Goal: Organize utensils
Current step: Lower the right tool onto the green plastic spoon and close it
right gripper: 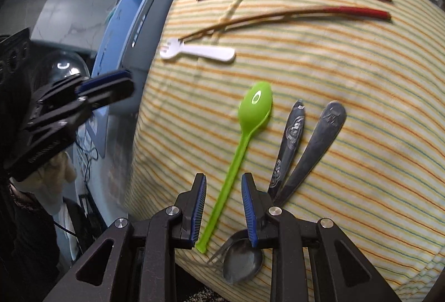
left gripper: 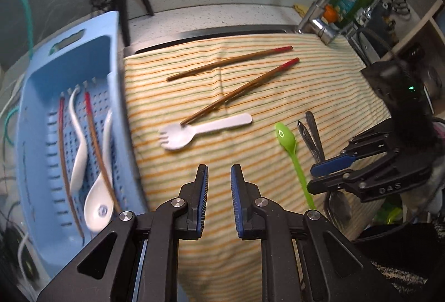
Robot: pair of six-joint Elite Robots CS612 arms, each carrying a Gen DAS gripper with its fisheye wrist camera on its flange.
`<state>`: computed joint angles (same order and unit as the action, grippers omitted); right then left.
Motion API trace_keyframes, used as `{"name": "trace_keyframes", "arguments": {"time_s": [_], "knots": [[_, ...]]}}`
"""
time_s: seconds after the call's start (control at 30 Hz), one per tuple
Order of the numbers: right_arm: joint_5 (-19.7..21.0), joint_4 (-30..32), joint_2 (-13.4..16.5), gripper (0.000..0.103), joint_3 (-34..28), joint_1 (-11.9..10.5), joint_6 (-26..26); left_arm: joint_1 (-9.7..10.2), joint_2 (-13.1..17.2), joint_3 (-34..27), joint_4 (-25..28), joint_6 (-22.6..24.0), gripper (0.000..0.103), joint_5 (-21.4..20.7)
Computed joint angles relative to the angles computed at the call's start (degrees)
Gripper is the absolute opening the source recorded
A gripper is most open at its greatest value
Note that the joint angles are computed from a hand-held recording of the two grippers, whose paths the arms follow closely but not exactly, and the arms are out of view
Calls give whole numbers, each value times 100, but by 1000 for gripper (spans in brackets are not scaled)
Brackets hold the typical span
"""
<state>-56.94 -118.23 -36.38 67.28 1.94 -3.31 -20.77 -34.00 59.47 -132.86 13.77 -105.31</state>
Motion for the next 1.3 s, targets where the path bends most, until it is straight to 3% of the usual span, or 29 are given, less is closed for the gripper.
{"name": "trace_keyframes", "arguments": {"time_s": [0.2, 0.4, 0.53, 0.7, 0.87, 1.03, 1.1, 1.3], "knots": [[20, 672, 142, 24, -272, 109, -615, 106, -426, 779, -801, -666, 15, 84], [415, 1013, 273, 26, -511, 188, -938, 150, -715, 1403, -1513, -1373, 15, 278], [350, 1409, 310, 26, -777, 263, -1617, 163, -872, 1748, -1816, -1745, 15, 351], [-260, 1139, 180, 26, -876, 318, -2655, 170, -1064, 2152, -2140, -2109, 15, 404], [-1474, 889, 85, 26, -914, 511, -4394, 116, -1200, 2447, -2340, -2327, 15, 479], [-2409, 557, 22, 34, -685, 721, -6004, 71, -1283, 2630, -2522, -2631, 15, 566], [-2688, 171, -29, 40, -478, 792, -6538, 54, -1329, 2728, -2600, -2786, 15, 626], [-3004, -801, -61, 41, -135, 917, -7619, 27, -1448, 2944, -2699, -3220, 15, 823]]}}
